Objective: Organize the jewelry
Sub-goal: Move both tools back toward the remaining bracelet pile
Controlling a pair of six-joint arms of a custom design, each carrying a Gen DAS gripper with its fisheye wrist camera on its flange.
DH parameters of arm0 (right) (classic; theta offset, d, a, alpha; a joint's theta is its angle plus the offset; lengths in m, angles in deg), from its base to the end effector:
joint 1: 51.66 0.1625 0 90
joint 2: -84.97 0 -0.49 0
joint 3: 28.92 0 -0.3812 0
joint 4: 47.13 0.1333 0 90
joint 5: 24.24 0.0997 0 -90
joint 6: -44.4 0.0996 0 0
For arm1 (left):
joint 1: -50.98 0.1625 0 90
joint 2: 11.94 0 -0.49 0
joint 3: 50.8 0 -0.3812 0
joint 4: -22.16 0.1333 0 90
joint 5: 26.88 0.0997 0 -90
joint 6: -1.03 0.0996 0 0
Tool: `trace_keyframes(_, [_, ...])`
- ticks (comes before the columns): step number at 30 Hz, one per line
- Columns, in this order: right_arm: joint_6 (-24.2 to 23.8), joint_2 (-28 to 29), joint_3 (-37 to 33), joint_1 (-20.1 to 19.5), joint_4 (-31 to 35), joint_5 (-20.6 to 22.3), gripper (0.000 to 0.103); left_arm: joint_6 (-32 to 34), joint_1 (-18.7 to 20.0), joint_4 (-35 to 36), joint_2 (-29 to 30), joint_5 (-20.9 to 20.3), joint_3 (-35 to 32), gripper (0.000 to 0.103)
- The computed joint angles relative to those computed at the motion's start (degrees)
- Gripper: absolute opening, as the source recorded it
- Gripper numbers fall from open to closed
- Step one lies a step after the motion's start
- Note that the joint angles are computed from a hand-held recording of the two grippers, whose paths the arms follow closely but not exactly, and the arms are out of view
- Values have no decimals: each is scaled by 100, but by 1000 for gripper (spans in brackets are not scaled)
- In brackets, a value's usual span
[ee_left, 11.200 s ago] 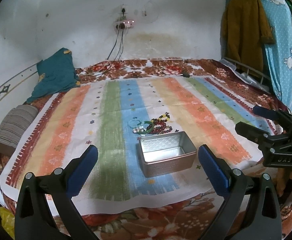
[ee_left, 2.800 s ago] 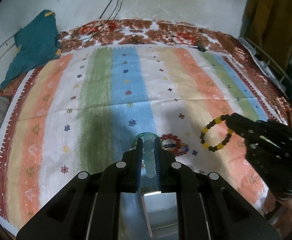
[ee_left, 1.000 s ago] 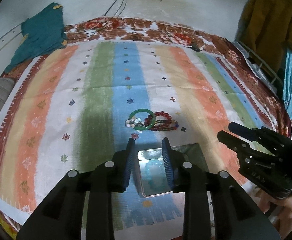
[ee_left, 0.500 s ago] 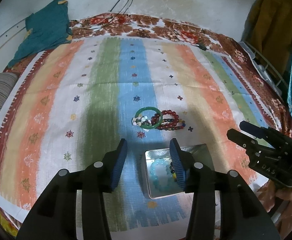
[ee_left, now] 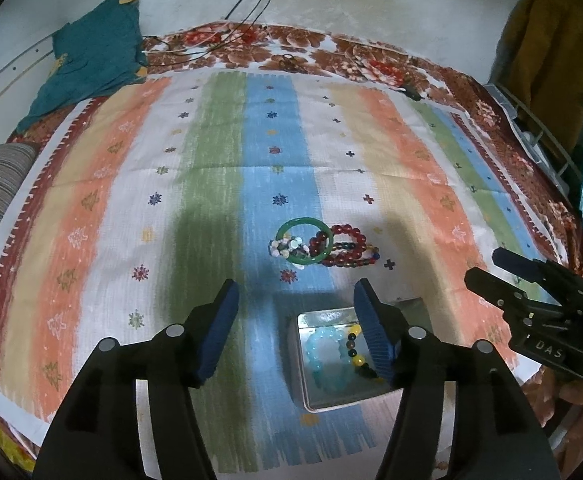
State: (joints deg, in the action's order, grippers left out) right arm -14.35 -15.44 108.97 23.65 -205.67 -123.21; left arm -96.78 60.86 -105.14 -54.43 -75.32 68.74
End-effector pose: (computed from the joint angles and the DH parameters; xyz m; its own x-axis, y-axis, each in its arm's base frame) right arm 0.0251 -0.3686 0.3796 -0.6708 -0.5381 0.5104 -0.6867 0.7105 -0.1535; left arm -0.4345 -0.2780 0.0009 -0.7898 -0.2408 -0.5642 0.1839 0.7845 -0.5922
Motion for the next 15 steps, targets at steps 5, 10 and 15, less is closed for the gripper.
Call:
trace_keyframes(5, [129, 148, -92, 61, -30, -67, 71, 104, 161, 39, 6, 30, -67, 68])
trace_keyframes(10, [159, 301, -140, 128, -94, -158, 76, 217, 252, 45, 72, 15, -122, 71])
trace_keyframes(15, [157, 525, -136, 217, -351, -338, 77, 206, 345, 143, 69, 26, -158, 71])
